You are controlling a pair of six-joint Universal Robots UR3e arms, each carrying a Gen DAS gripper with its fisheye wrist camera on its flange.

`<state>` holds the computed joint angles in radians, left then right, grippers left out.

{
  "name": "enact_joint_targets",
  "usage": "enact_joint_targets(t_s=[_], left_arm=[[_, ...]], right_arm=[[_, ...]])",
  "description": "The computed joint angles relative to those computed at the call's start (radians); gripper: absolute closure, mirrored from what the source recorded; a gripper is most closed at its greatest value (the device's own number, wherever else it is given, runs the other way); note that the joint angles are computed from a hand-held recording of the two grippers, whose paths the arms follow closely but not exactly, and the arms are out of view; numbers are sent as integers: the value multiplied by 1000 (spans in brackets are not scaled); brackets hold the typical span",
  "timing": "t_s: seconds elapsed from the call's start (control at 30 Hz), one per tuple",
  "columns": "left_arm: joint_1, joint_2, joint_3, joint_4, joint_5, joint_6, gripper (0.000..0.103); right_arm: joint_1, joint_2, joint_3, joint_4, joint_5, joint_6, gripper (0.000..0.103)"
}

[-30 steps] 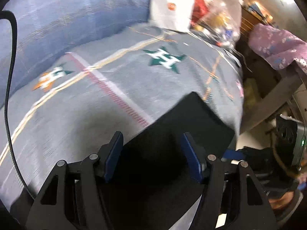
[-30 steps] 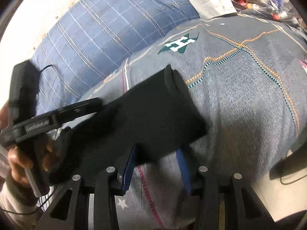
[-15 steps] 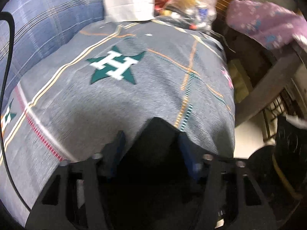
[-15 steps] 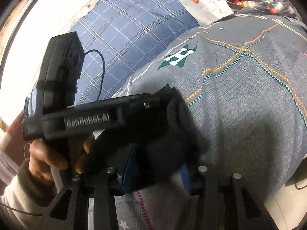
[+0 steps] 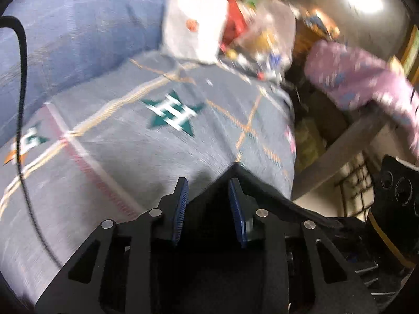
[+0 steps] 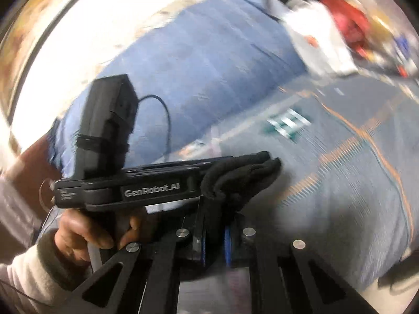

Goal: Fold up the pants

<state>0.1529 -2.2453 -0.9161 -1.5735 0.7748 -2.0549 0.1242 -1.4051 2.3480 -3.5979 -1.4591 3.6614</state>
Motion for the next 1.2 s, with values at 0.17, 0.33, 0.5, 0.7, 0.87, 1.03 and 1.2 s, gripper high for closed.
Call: enact_joint_targets(t_s=[0.17,0.33,0.5,0.7,0.87,1.03,1.2], left_arm=[[193,89,-23,-72,-44,-22,72],[413,135,-95,-64,-61,-38,72],[564,128,-173,-3,-31,-91,72],[618,205,-350,79,-4,-61,40],[565,258,-503,232,26,-114,39],[523,237,-576,405,63,-272,71],[546,298,-715,528,72,-276,79]], right_arm=[[164,58,-293,206,-45,-129,94],[281,302,-644,355,19,-199,94],[350,603,-1046,620,106,-210,88],[287,467,-834,490,279,-175,66],[255,326,-670,468,45,-187,72],[247,449,-838,607,-4,-227,90],[273,604,-1048,698,-42,-264,90]])
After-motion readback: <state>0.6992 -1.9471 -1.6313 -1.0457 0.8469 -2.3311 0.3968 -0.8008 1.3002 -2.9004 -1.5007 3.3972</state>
